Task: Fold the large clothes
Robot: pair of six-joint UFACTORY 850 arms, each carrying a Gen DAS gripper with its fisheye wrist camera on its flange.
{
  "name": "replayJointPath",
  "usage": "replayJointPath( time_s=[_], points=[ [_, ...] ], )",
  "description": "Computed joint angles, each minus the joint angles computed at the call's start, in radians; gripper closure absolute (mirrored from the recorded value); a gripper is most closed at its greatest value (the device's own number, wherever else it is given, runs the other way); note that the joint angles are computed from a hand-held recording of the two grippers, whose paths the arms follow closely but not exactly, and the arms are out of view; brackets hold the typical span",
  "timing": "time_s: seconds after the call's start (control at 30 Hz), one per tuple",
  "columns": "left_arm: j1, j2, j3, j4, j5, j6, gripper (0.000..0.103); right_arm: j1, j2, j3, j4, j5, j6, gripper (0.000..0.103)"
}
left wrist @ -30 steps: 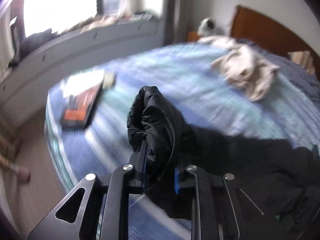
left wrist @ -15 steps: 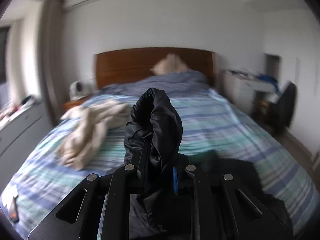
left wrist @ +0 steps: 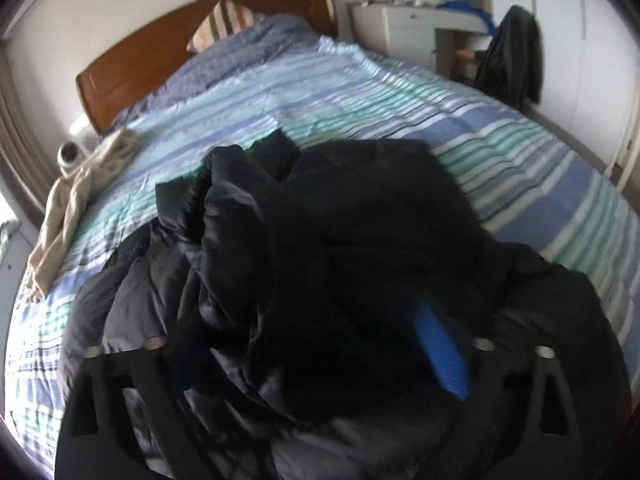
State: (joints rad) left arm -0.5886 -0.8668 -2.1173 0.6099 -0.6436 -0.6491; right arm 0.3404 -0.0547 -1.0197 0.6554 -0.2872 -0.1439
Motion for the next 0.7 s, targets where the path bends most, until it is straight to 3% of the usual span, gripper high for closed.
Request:
replayJointPath(
  time_s=[0.1,0.2,0.3,0.37,0.43,0.53,0.63,0.7],
  points=[
    [0.018,0.173,0.232,-0.070,0.133,0.049,0.007,-0.024,-0.030,-0.041,0.041,-0.002,-0.043,0.038],
    [0.056,0.273,0.364,-0.032,0.218,-0.014,0.002,-0.041,-0.104,-0.148,0.120,-0.019,-0.146,0.038],
    [0.123,0.346,0.470,0.078,0.232,-0.178,0.002,-0.032,-0.206,-0.309,0.209,-0.032,-0.271,0.038],
    [0.157,0.368,0.515,0.163,0.211,-0.285,0.002,-0.023,-0.279,-0.423,0.309,-0.055,-0.417,0.038],
    [0.189,0.386,0.554,0.219,0.177,-0.367,0.003,-0.008,-0.400,-0.600,0.295,-0.091,-0.449,0.038],
    [0.230,0.393,0.579,0.274,0.171,-0.457,0.003,0.013,-0.606,-0.874,0.043,-0.177,-0.209,0.038],
    [0.245,0.345,0.535,0.344,0.154,-0.533,0.003,0.013,-0.842,-1.137,-0.241,-0.390,0.094,0.038],
    [0.254,0.294,0.500,0.379,0.177,-0.574,0.008,0.010,-0.892,-1.159,-0.266,-0.407,0.155,0.038]
  ],
)
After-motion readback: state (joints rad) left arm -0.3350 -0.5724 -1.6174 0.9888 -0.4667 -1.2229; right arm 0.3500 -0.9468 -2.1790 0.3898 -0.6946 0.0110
